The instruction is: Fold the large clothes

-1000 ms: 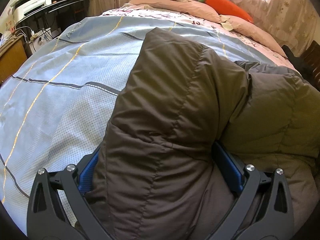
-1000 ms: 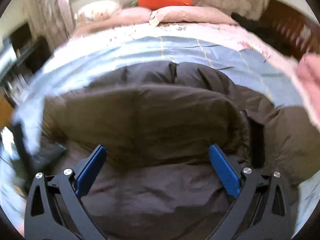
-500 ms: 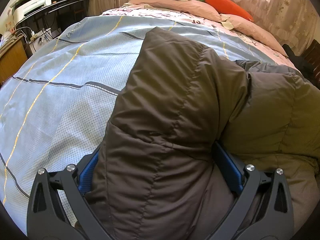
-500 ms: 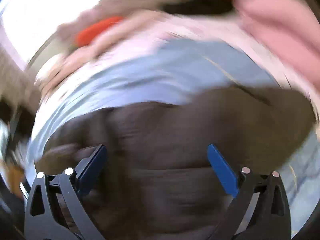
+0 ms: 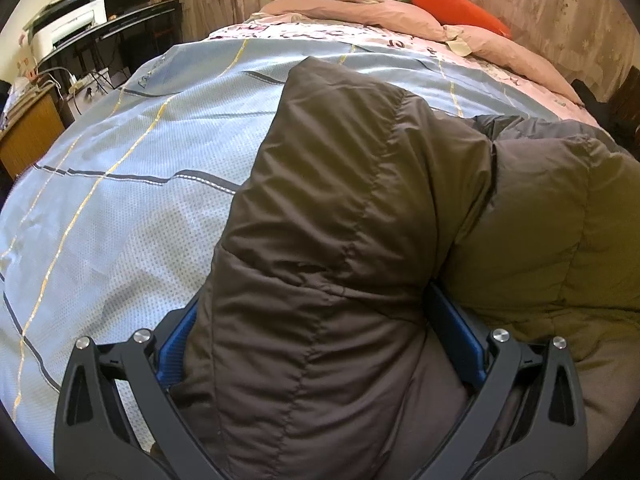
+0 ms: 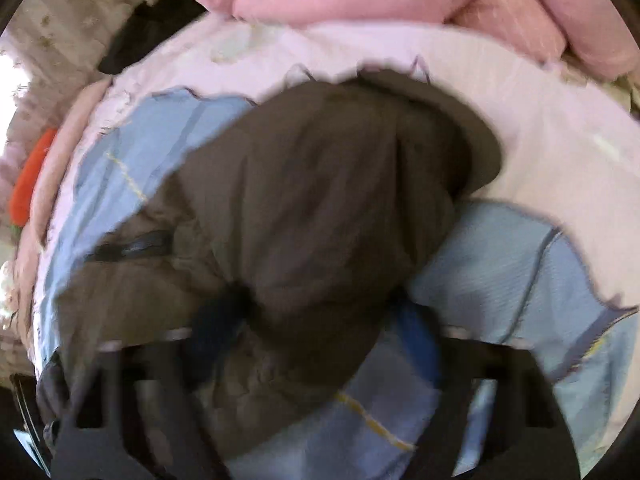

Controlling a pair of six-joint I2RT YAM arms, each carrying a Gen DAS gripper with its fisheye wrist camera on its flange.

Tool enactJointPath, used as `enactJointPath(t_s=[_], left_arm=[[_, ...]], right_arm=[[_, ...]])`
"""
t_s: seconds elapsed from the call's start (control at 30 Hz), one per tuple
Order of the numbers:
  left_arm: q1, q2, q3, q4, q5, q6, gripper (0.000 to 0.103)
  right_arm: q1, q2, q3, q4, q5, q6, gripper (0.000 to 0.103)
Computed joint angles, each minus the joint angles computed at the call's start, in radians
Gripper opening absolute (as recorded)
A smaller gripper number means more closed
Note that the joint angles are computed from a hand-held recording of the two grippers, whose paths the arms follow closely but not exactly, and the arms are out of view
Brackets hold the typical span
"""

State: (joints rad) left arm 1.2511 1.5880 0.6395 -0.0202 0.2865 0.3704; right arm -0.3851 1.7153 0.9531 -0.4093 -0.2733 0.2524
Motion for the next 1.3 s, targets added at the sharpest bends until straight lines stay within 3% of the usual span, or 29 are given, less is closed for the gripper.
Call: enactJointPath(t_s=[0.1, 0.2, 0.37, 0.57, 0.67, 0.8, 1.0, 1.17, 1.2, 1.23, 1.3], left_arm=[[-0.005, -0.007, -0.013, 0.021, -0.009, -0.006, 0.101], [0.0, -0.004, -0.01, 0.019, -0.003, -0.006, 0.101], [0.01, 0.001, 0.001, -0.001, 0.011, 0.0, 0.101], [0.021, 0.009, 0.017, -0.022, 0.023, 0.009, 0.101], [0.03, 0.017, 0.031, -0.038, 0.036, 0.018, 0.101], [0.048, 0.033, 0.047, -0.052, 0.067, 0.03, 0.101], [0.07, 0.042, 0.054, -0.06, 0.096, 0.051, 0.101], [0.089, 0.046, 0.057, -0.066, 0.127, 0.064, 0.101], [0.092, 0.046, 0.057, -0.066, 0.131, 0.067, 0.101], [0.094, 0.046, 0.057, -0.067, 0.134, 0.068, 0.101], [0.096, 0.047, 0.059, -0.069, 0.135, 0.073, 0.101]], right_arm=[[0.061, -0.059, -0.056, 0.073, 0.037, 0.072, 0.019], [0.096, -0.143, -0.04, 0.017, 0.086, 0.049, 0.01], [0.218, -0.318, 0.087, -0.149, 0.068, 0.009, 0.008], [0.674, -0.441, 0.321, -0.349, 0.13, 0.06, 0.008], [0.99, -0.415, 0.378, -0.332, 0.193, 0.128, 0.008], [1.355, -0.294, 0.364, -0.221, 0.273, 0.233, 0.008], [1.608, -0.129, 0.269, -0.093, 0.413, 0.389, 0.009], [1.59, -0.044, 0.266, -0.095, 0.397, 0.454, 0.023], [1.584, -0.04, 0.267, -0.091, 0.376, 0.445, 0.034], [1.578, -0.034, 0.274, -0.086, 0.342, 0.423, 0.061], [1.579, -0.029, 0.32, -0.107, 0.271, 0.388, 0.092]])
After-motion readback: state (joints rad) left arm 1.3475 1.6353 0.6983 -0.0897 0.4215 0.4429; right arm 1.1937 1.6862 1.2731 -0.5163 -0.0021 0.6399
